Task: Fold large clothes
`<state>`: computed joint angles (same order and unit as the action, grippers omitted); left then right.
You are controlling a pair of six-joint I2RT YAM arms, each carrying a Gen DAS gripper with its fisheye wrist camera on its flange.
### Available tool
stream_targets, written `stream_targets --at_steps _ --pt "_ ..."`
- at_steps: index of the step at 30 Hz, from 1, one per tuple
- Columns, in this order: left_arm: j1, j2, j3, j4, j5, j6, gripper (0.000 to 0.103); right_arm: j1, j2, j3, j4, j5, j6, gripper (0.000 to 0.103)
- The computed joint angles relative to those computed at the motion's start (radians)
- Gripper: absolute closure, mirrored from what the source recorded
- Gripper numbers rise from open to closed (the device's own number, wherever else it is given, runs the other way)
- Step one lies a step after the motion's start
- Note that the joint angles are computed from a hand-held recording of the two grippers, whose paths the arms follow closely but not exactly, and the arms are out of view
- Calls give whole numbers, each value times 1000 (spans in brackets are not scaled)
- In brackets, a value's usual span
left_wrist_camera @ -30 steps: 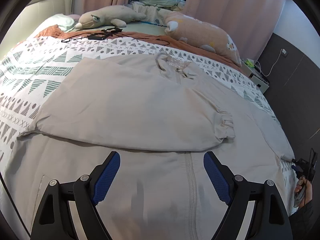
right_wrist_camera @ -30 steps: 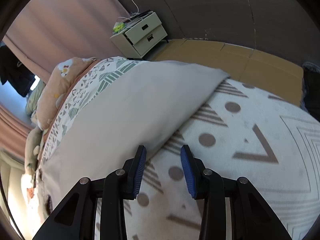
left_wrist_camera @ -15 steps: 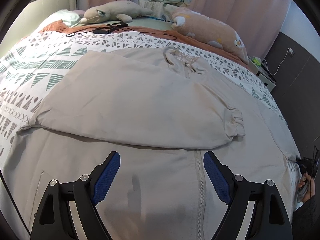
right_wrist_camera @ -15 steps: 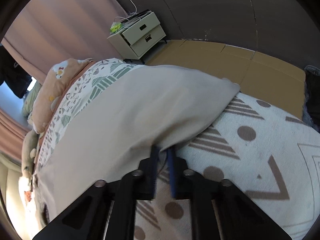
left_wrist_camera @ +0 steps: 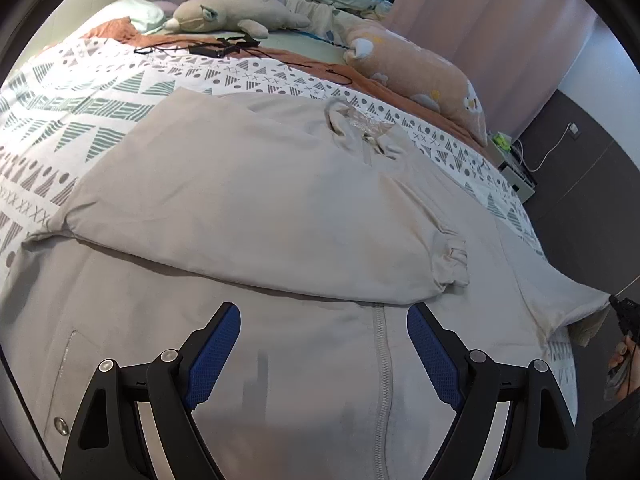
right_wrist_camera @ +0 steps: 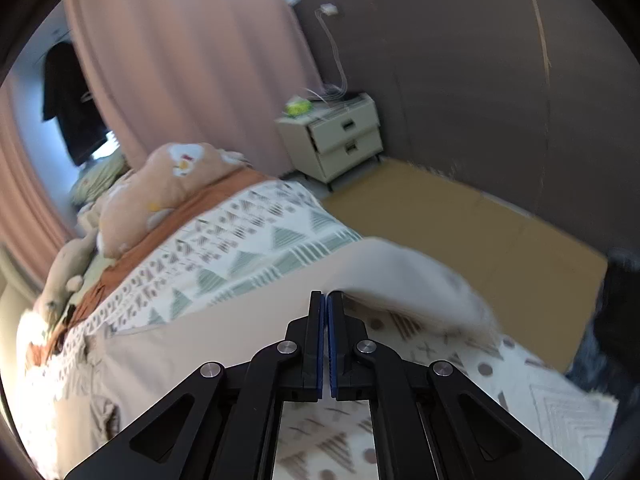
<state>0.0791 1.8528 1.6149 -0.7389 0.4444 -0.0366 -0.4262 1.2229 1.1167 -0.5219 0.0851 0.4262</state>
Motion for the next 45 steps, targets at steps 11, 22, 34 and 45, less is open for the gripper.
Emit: stream_targets --at_steps 11,22,34,45 --pt "47 26 57 -38 43 -8 17 418 59 334 -210 245 44 100" --pt "106 38 101 -59 99 -16 17 790 262 565 -276 370 110 100" --pt "128 53 131 -74 124 -35 17 982 637 786 -257 259 121 100" --pt "176 99 182 -90 139 -72 17 1042 884 788 -246 70 262 51"
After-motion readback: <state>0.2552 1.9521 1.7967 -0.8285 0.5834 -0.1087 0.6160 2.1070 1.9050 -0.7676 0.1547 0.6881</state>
